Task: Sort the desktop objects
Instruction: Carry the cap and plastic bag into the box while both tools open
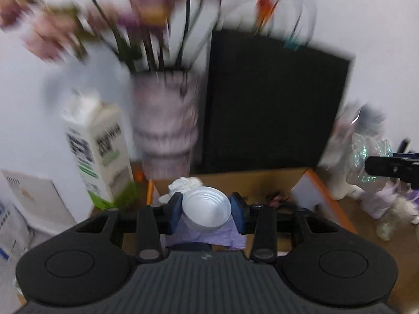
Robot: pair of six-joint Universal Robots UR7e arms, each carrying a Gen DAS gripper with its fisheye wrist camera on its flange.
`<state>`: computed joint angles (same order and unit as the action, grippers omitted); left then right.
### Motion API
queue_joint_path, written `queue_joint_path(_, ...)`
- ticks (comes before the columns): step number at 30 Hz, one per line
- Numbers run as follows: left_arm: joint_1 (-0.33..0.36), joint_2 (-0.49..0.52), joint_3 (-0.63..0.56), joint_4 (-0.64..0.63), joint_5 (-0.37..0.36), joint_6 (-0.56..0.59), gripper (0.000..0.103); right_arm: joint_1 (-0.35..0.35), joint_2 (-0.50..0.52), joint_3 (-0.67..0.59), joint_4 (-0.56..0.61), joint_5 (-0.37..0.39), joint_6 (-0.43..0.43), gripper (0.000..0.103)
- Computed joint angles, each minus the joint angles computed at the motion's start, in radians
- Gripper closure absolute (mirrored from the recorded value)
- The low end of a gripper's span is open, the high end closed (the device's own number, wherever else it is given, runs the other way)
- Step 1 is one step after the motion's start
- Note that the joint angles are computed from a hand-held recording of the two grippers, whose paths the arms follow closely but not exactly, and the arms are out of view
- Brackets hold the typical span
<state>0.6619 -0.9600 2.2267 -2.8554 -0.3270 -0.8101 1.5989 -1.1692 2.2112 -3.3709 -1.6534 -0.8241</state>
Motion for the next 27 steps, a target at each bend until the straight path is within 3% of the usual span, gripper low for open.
queue_joint_path(4, 0.151, 0.079, -0.088, -0.078, -0.075, 0.105, 0.062, 0.008, 0.216, -0.205, 0.089, -0.177, 0.035, 0.077)
queue_joint_path(6, 0.203, 0.096, -0.117, -0.051, -0.103, 0.082, 0.062, -0.004, 0.31, -0.277, 0.095, -0.255, 0.031, 0.077)
queue_joint_path(11, 0.277, 0.121, -0.174, -0.019, -0.187, 0.151, 0.061, -0.025, 0.442, -0.371, 0.112, -0.334, 0.0, 0.077)
queue_joint_path(13, 0.293, 0.108, -0.193, 0.065, -0.221, 0.119, 0.061, -0.027, 0.481, -0.396, 0.104, -0.376, -0.007, 0.076)
queue_joint_path(18, 0.307, 0.116, -0.231, 0.148, -0.239, 0.087, 0.054, -0.033, 0.489, -0.414, 0.161, -0.4, 0.04, 0.069)
queue_joint_path(20, 0.295, 0.12, -0.24, 0.166, -0.237, 0.073, 0.039, -0.026, 0.472, -0.403, 0.185, -0.409, 0.059, 0.067)
queue_joint_path(22, 0.27, 0.111, -0.244, 0.233, -0.216, 0.028, 0.031, -0.015, 0.432, -0.383, 0.211, -0.407, 0.101, 0.053)
queue_joint_path(24, 0.235, 0.089, -0.231, 0.247, -0.201, 0.024, 0.028, -0.005, 0.384, -0.35, 0.194, -0.382, 0.09, 0.052)
queue_joint_path(27, 0.174, 0.028, -0.214, 0.341, -0.202, -0.07, 0.01, 0.026, 0.322, -0.301, 0.161, -0.382, 0.071, 0.047)
